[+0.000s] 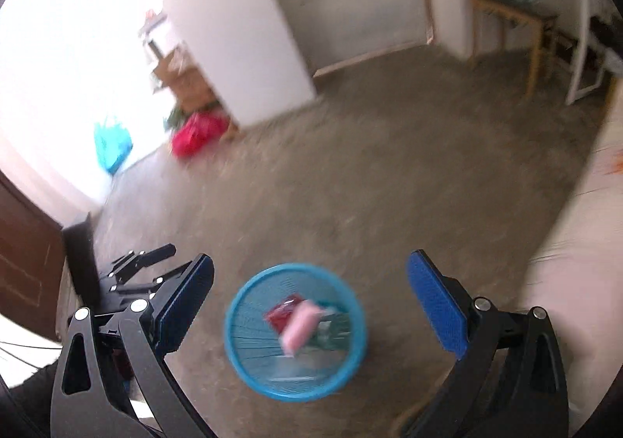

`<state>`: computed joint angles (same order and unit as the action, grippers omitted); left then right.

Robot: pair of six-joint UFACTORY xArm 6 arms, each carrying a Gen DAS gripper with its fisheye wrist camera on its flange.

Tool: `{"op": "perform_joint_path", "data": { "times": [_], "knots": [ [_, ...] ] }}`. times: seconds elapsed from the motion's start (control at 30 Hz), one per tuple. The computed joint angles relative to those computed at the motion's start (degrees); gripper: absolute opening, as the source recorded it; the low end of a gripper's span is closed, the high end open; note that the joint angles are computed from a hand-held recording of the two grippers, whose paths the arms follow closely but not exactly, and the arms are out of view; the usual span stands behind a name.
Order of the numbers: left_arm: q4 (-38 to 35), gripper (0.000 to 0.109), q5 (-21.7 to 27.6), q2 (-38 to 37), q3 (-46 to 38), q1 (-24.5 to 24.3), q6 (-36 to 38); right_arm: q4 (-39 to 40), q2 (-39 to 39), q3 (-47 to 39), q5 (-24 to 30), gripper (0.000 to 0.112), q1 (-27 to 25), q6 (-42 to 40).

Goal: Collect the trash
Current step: 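Move both open tools back toward the table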

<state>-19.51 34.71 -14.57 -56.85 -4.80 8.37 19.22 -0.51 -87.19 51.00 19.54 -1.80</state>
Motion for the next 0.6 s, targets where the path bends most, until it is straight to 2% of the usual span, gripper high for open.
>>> {"op": "perform_joint_path", "data": {
  "times": [0.13,0.2,0.33,0.47,0.6],
  "knots": [
    [0.51,0.079,0.37,6.49,-10.1,-6.96,0.12,1.9,-8.85,3.78,1.62,0.097,-11.73,-4.2],
    [0.48,0.079,1.1,10.69,-16.61,-10.81,0.8,1.97,-12.95,6.06,2.58,0.097,-19.47,-5.61],
    [1.23,0.079,3.6,19.35,-30.41,-17.95,2.47,1.72,-17.23,8.89,3.45,0.097,-31.66,-10.29],
    [1.62,0.08,8.63,29.87,-48.02,-24.47,4.74,-4.07,-19.41,12.81,-1.88,0.097,-42.4,-12.16],
    [1.84,0.081,15.8,42.45,-69.36,-29.52,5.65,-4.83,-17.82,14.06,-5.01,0.097,-49.34,-10.47]
  ]
}}
